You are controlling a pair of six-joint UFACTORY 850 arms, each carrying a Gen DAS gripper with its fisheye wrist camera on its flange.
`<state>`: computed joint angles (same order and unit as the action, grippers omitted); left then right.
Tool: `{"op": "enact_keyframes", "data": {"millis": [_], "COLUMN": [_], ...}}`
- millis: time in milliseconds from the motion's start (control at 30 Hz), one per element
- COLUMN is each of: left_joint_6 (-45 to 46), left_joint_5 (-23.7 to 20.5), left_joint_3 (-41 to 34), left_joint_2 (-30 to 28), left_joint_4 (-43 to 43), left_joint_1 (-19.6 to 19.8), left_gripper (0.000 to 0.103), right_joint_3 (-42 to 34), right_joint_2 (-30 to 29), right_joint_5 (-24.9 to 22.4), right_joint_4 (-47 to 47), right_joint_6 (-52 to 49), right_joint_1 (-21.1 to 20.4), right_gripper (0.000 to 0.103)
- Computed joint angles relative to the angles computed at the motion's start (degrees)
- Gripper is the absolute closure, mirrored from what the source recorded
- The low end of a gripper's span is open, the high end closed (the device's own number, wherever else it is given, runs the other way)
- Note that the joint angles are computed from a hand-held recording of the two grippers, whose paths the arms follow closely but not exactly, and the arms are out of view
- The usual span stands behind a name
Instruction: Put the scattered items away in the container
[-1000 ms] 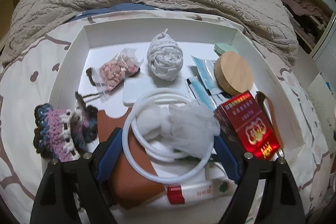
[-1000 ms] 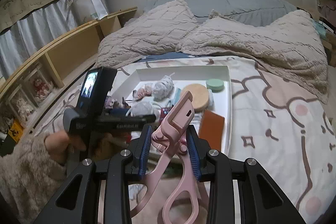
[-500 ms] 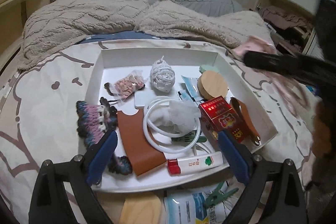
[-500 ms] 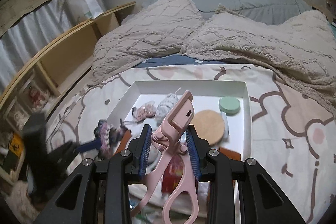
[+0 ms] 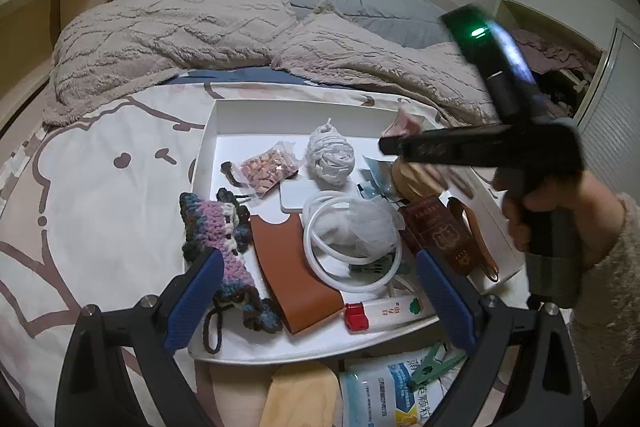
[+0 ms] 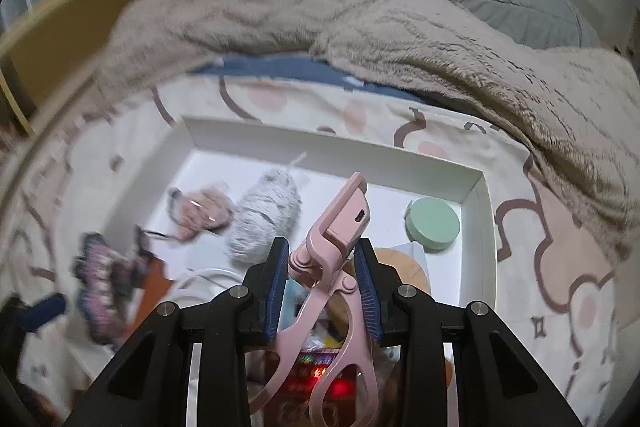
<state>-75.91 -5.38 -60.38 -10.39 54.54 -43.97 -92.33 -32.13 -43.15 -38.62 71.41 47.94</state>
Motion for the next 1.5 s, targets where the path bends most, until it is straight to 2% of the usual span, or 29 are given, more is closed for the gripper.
{"op": "enact_keyframes", "data": {"millis": [200,367,433,600,800,867,900,933,1000,1333,1400,1500], "left_joint_6": [-1.2,-12.8,-16.4,-18.7,-21.7,-21.8,-22.1,-22.1,-23.0,-24.7,-24.9,-24.8], "left_joint_5": [1.0,1.0,1.3,1.7,1.8,1.6,1.4,1.2,0.6,-2.1,-2.3,-2.5], "left_joint_3": [0.2,0.5,0.7,1.0,1.2,1.2,1.2,1.3,1.4,2.0,2.1,2.1], "left_joint_2": [0.2,0.9,1.1,1.5,1.5,1.5,1.5,1.6,1.7,3.0,3.2,3.4], "left_joint_4": [1.3,13.0,16.3,18.0,21.0,21.3,21.6,21.6,22.6,25.2,25.5,25.5], "left_joint_1": [0.8,1.6,2.1,2.9,3.1,3.1,3.0,3.0,2.8,1.7,1.6,1.5], "left_gripper": [0.006,0.006,0.006,0.006,0.006,0.006,0.006,0.006,0.006,0.006,0.006,0.006], "right_joint_3": [-7.8,-13.4,-15.3,-18.9,-19.2,-19.0,-18.8,-18.5,-17.4,-8.8,-9.4,-10.8], "right_joint_2": [-6.5,-10.6,-11.8,-14.0,-14.4,-14.1,-13.9,-13.6,-12.7,-5.8,-6.2,-7.3], "right_joint_5": [-7.2,-9.9,-10.0,-7.7,-6.1,-7.0,-7.6,-7.8,-8.2,-1.0,-2.9,-9.0], "right_joint_4": [3.2,5.1,6.0,9.5,10.6,9.0,7.8,6.3,3.1,0.2,2.2,3.0], "right_joint_6": [-8.4,-11.9,-12.8,-13.2,-13.0,-11.5,-10.6,-9.6,-7.3,-3.6,-6.1,-9.3], "right_joint_1": [-0.4,-0.7,-0.8,-1.2,-1.3,-1.1,-1.0,-0.8,-0.4,0.4,0.6,1.0], "right_gripper": [0.069,0.069,0.069,0.069,0.069,0.069,0.063,0.048,0.034,0.034,0.034,0.034]}}
